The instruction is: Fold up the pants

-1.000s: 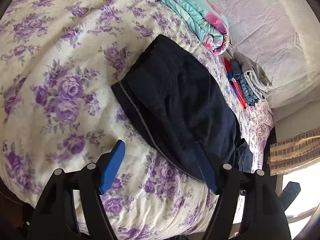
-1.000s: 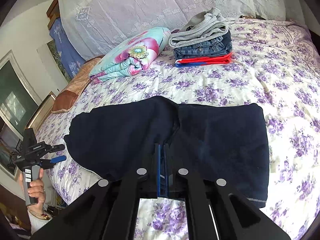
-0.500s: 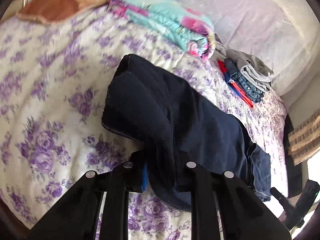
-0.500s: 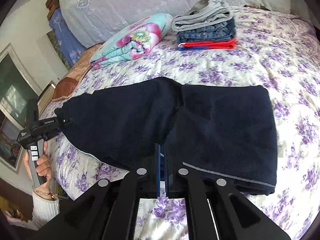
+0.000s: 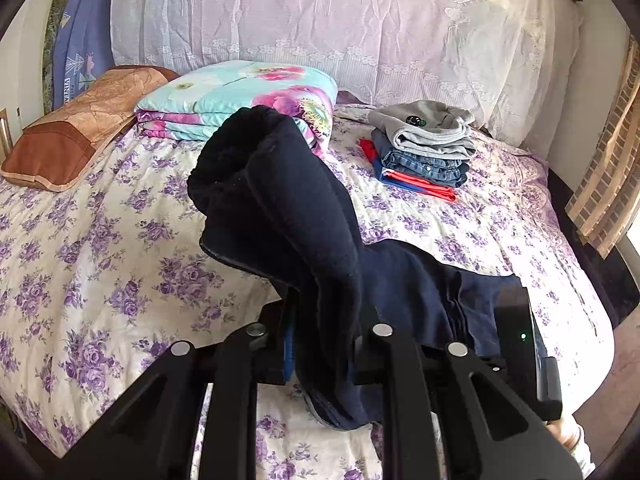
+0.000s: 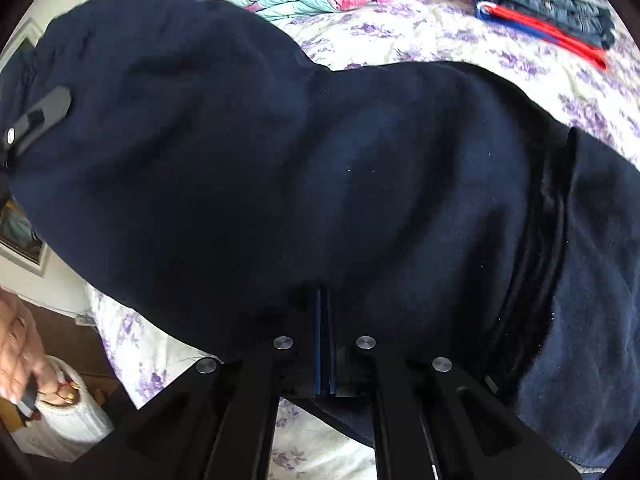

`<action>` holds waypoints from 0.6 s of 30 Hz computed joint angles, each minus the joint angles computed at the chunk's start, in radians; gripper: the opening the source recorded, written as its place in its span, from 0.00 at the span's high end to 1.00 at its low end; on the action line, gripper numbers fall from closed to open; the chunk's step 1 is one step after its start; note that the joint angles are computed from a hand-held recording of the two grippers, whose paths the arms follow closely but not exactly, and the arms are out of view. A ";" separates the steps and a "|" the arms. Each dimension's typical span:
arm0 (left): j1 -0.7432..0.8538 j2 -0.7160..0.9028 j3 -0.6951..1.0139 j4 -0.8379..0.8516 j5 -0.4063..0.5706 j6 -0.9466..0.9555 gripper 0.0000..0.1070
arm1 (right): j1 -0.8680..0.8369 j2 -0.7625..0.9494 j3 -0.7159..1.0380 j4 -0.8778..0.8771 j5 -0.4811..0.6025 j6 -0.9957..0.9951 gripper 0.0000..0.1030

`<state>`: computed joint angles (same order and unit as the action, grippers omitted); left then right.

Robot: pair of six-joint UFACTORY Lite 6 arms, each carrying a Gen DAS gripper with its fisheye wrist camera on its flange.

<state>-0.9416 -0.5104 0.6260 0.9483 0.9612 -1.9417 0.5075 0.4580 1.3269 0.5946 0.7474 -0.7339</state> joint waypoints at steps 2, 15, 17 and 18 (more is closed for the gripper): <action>0.006 0.020 0.007 0.005 -0.013 -0.001 0.85 | -0.004 0.032 0.077 -0.030 0.072 0.049 0.95; 0.008 0.211 0.170 0.018 -0.075 0.056 0.85 | -0.072 0.427 0.684 -0.078 0.267 0.268 0.95; 0.007 0.291 0.246 0.009 -0.087 0.096 0.85 | -0.156 0.288 0.548 0.008 0.259 0.164 0.95; 0.002 0.343 0.296 0.007 -0.087 0.120 0.85 | -0.207 0.192 0.461 0.034 0.239 0.102 0.95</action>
<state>-0.9392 -0.1674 0.9218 0.9553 0.8743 -1.8213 0.3003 0.6503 1.7884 0.6289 0.9869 -0.6315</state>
